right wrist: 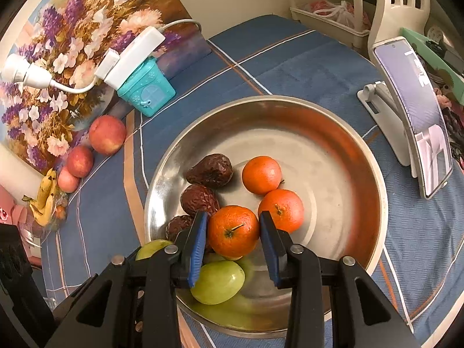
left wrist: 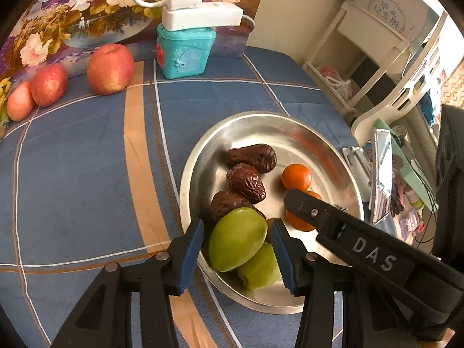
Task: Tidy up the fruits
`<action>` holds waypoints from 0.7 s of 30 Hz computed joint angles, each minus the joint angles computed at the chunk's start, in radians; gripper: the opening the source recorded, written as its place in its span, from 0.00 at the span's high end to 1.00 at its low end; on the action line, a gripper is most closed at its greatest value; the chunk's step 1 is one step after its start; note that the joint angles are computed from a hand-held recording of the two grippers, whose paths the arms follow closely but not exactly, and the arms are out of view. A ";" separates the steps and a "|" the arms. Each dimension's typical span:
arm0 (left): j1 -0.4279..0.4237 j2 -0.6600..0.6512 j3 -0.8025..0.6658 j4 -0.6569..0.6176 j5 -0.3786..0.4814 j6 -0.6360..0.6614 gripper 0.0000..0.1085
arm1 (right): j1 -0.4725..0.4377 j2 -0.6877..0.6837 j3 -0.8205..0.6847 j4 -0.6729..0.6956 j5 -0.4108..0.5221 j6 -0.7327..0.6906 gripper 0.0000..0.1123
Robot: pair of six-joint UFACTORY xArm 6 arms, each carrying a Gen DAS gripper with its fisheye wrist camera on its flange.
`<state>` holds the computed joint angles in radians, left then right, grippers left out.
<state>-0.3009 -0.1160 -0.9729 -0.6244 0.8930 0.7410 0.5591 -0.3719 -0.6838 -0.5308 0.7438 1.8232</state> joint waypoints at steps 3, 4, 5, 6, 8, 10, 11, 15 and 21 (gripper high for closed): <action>0.000 -0.003 0.002 0.002 0.000 0.002 0.51 | -0.001 0.003 -0.002 0.001 -0.005 -0.007 0.66; -0.001 -0.004 0.002 0.003 -0.002 0.000 0.51 | -0.001 0.004 -0.003 0.003 -0.005 -0.012 0.66; 0.001 -0.004 0.002 0.003 0.000 0.002 0.51 | 0.000 0.006 -0.006 0.004 -0.001 -0.015 0.66; 0.002 -0.004 0.001 0.004 0.000 0.000 0.51 | -0.001 0.006 -0.005 0.006 -0.001 -0.018 0.66; 0.005 -0.006 0.002 0.005 -0.003 -0.004 0.50 | -0.003 0.007 -0.004 0.010 -0.007 -0.022 0.66; 0.009 -0.007 0.001 0.003 -0.001 -0.007 0.49 | -0.003 0.008 -0.007 0.008 -0.006 -0.023 0.65; 0.013 -0.007 0.000 0.001 0.003 -0.007 0.48 | -0.002 0.009 -0.010 0.007 -0.003 -0.025 0.64; 0.024 -0.014 0.002 0.009 0.006 -0.013 0.45 | -0.002 0.010 -0.012 0.011 0.003 -0.031 0.48; 0.069 -0.013 -0.004 0.036 0.004 -0.063 0.33 | 0.002 0.010 -0.018 0.012 0.021 -0.037 0.38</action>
<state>-0.2319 -0.1290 -0.9770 -0.5880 0.8971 0.6777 0.5607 -0.3620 -0.7022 -0.5188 0.7650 1.7862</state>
